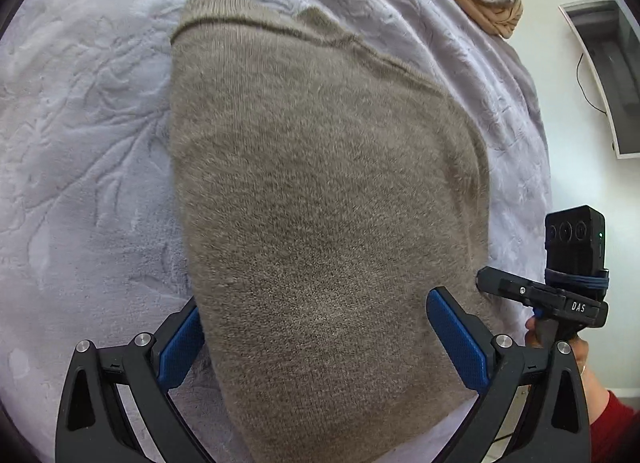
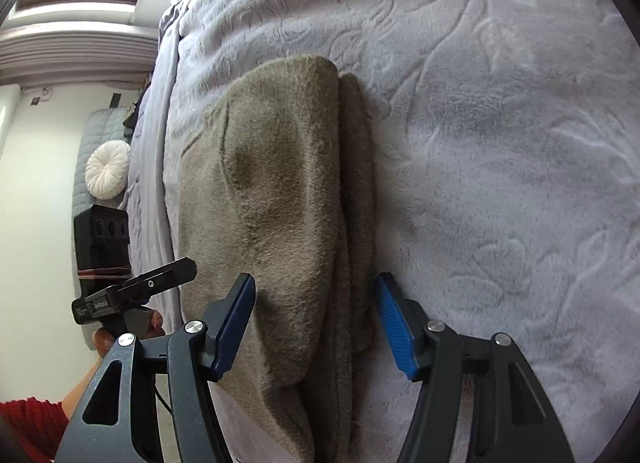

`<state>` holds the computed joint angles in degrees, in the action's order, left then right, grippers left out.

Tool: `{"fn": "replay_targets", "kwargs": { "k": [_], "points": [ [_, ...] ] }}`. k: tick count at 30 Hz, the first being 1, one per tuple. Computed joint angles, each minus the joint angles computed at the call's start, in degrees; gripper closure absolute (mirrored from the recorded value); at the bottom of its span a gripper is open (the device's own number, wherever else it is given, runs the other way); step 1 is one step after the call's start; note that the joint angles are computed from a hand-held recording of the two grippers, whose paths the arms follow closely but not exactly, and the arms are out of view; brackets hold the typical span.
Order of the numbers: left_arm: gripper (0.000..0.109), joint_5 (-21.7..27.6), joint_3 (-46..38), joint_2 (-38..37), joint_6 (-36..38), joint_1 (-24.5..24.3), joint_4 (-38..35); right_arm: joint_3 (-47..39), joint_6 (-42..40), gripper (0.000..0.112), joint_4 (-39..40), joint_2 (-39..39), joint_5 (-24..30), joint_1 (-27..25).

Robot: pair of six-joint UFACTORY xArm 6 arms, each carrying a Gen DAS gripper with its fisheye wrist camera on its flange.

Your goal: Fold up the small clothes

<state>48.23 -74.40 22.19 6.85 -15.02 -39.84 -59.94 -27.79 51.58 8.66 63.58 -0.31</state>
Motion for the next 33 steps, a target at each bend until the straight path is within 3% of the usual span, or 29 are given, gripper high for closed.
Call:
{"fn": "replay_targets", "kwargs": {
  "k": [8,13,17,21,33],
  "points": [
    [0.006,-0.48,-2.72,2.9,-1.18,-1.16,2.34,-5.09,-4.02,0.045,4.06,6.31,4.52,0.53],
    [0.006,-1.43,-2.65,3.06,-1.7,-1.24,2.56,-6.34,-4.74,0.045,7.0,9.0,3.99,2.12],
    [0.031,-3.9,0.26,0.16,-1.31,-1.37,2.44,-5.03,-3.2,0.072,8.96,8.06,3.6,2.26],
    [0.053,-4.16,2.5,-2.96,0.17,-0.6,1.65,-3.66,-3.32,0.078,10.81,5.96,4.11,1.69],
    [0.054,-2.87,9.5,-15.25,-0.96,-0.66,1.75,-0.53,-0.17,0.079,15.68,-1.88,8.78,1.55]
  ]
}}
